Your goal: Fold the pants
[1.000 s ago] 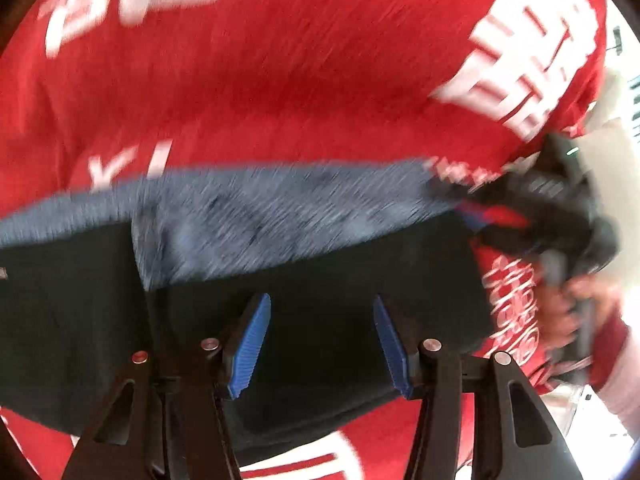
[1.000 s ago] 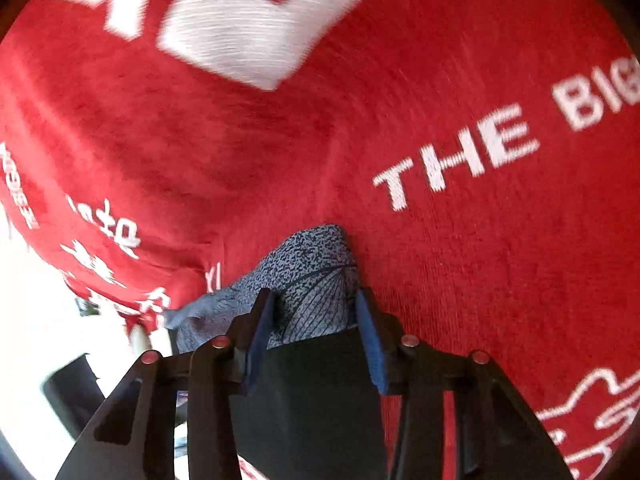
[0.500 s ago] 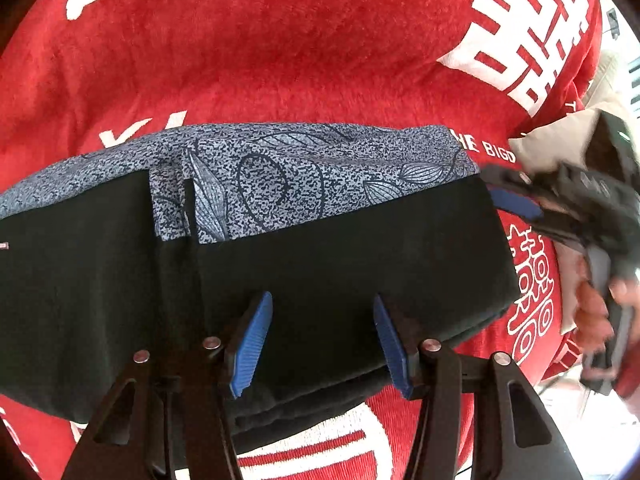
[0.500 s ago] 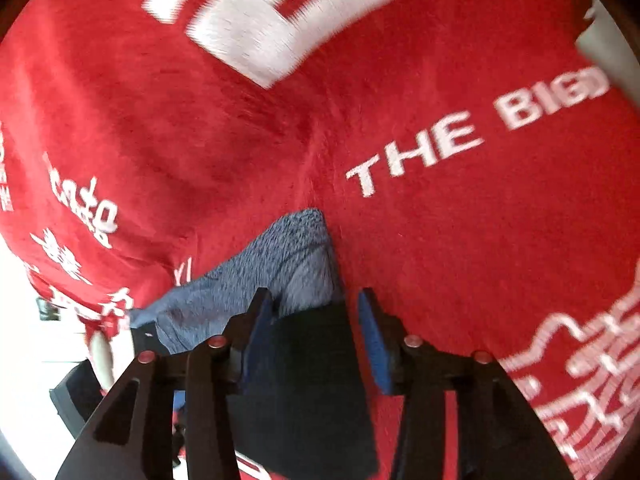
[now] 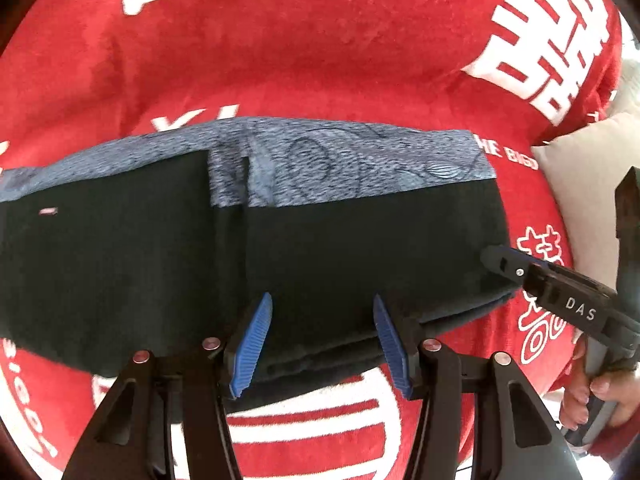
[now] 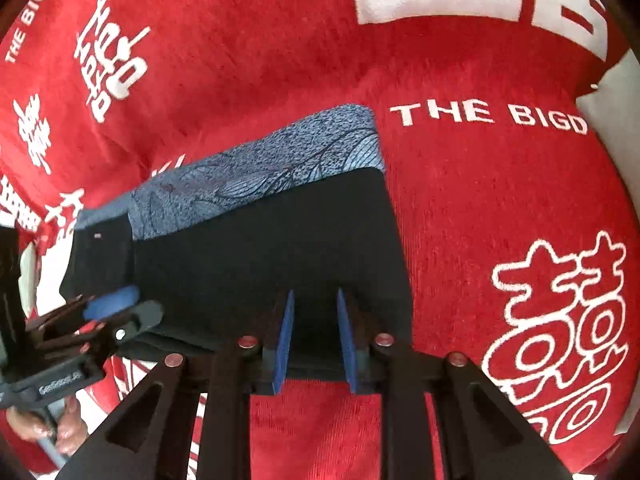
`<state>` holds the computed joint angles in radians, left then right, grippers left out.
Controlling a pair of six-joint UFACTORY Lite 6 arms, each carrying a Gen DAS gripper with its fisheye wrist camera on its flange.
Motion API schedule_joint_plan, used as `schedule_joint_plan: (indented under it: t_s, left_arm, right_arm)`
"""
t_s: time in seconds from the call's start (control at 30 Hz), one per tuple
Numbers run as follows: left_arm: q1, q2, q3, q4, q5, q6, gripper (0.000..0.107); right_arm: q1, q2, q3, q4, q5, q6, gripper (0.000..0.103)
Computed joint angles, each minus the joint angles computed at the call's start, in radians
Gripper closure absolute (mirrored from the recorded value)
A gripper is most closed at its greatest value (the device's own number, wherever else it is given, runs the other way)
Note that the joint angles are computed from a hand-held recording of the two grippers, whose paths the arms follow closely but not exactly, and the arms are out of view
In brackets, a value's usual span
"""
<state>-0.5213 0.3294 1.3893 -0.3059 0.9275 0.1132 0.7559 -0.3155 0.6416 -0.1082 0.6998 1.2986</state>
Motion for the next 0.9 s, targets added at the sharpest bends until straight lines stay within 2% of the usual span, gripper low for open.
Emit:
schedule_joint_plan:
  t_s: [0.03,0.07,0.1,0.53,0.6,0.73,0.83,0.9]
  left_arm:
    - [-0.004,-0.006,0.001,0.027,0.006,-0.034,0.045]
    - [-0.008,-0.010,0.001,0.057,0.011,-0.071,0.032]
    - [-0.010,-0.017,-0.002,0.080,0.014,-0.102,0.030]
    - [-0.028,-0.149,-0.116,0.281,0.063,-0.338,0.030]
    - [-0.021,-0.178,-0.147,0.291,0.067,-0.356,0.030]
    - [0.009,-0.246,-0.224,0.283,0.063,-0.364,0.030]
    - [0.035,-0.286,-0.276,0.267,0.058,-0.342,0.030]
    - [0.060,-0.305,-0.298,0.257,0.063,-0.315,0.030]
  right_arm:
    - [-0.005,0.004,0.005,0.006,0.000,-0.010,0.079]
    - [-0.010,0.011,0.009,0.012,-0.002,-0.026,0.079]
    - [-0.009,0.002,0.004,0.016,0.003,-0.034,0.079]
    - [-0.022,0.092,0.066,0.039,0.009,-0.117,0.076]
    - [-0.013,0.114,0.084,0.031,0.014,-0.118,0.073]
    - [0.013,0.225,0.183,0.020,0.044,-0.154,0.056]
    - [0.048,0.314,0.276,0.001,0.099,-0.155,0.049]
    - [0.066,0.348,0.314,-0.002,0.114,-0.143,0.048]
